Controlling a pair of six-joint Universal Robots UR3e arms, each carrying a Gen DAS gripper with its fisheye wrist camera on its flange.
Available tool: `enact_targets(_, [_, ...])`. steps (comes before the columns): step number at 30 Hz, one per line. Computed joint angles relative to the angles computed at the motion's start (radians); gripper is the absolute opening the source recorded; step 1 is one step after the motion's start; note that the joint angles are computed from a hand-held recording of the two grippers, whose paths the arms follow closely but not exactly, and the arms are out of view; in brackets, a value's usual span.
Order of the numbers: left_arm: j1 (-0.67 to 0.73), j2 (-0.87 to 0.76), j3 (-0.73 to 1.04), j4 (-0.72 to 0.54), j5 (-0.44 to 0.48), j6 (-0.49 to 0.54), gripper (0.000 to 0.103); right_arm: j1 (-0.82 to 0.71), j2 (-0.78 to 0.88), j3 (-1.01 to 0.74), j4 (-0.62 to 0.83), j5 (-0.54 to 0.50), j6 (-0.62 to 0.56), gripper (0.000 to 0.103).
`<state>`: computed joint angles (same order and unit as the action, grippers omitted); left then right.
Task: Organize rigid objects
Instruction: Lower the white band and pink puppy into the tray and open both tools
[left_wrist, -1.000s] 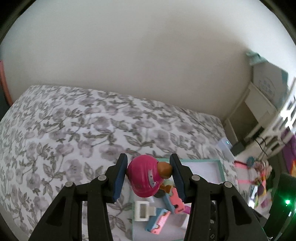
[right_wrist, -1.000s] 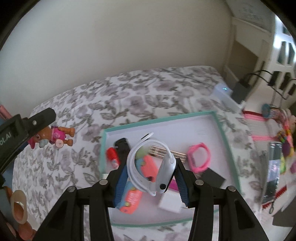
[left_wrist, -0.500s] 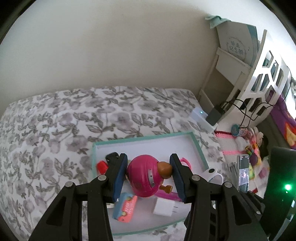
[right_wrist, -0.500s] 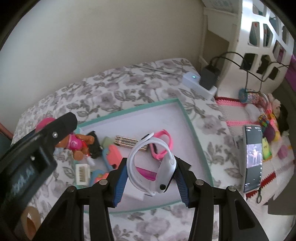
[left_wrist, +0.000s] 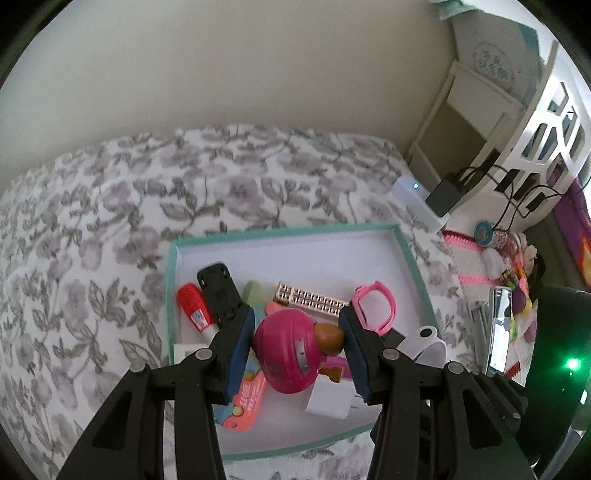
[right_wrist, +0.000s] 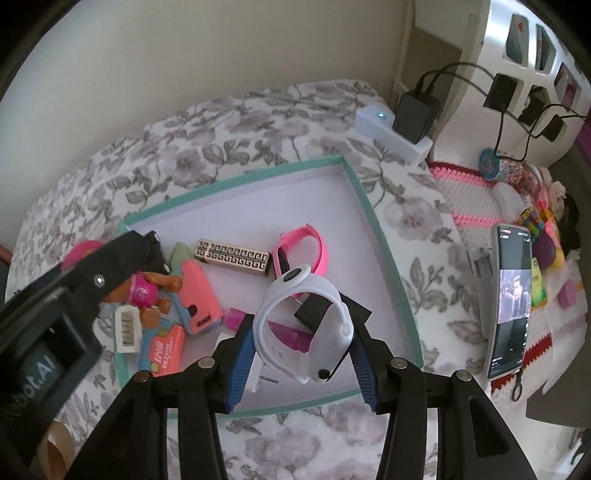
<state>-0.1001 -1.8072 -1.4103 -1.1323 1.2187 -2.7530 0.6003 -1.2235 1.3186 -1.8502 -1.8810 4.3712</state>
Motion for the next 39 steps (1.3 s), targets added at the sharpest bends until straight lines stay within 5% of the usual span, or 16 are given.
enact_targets(17, [0.001,-0.15,0.059,-0.037,0.077,-0.042,0.049,-0.054,0.05,0.079,-0.095,0.111,-0.059,0.053])
enact_targets(39, [0.019,-0.142,0.095,-0.04,0.084,-0.045,0.054,-0.026,0.078,-0.053,0.003,0.028,-0.068,0.059])
